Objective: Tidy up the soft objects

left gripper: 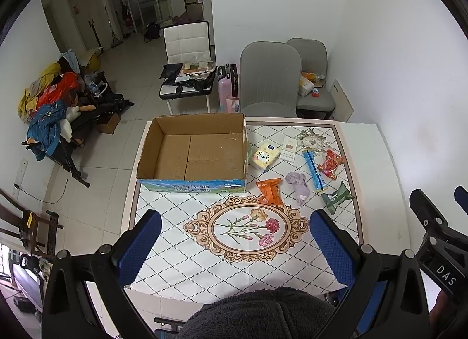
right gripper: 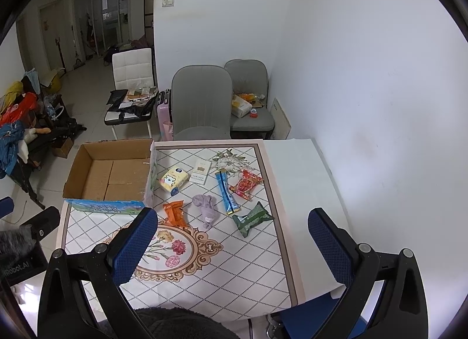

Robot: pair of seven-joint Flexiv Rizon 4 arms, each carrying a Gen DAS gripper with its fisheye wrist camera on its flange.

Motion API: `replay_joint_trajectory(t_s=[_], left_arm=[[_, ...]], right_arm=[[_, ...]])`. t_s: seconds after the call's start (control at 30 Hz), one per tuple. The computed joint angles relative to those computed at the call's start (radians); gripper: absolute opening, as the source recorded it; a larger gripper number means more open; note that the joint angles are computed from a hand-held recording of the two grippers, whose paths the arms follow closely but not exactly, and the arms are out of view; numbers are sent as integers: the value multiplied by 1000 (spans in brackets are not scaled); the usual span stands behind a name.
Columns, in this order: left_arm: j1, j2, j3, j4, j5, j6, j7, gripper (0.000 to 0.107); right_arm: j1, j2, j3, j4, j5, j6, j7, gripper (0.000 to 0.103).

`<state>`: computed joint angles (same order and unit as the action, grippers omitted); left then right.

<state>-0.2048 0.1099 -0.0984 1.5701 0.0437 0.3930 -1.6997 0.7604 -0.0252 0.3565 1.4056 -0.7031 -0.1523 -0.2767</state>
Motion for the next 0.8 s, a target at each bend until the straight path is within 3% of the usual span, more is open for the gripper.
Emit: replay_joint_trajectory(t_s=[0.8], left_arm=[[-2,-5,0,4,-7,9,3,103]], right_arm=[[11,-14,-6,-13,-22,-3,-16,103]])
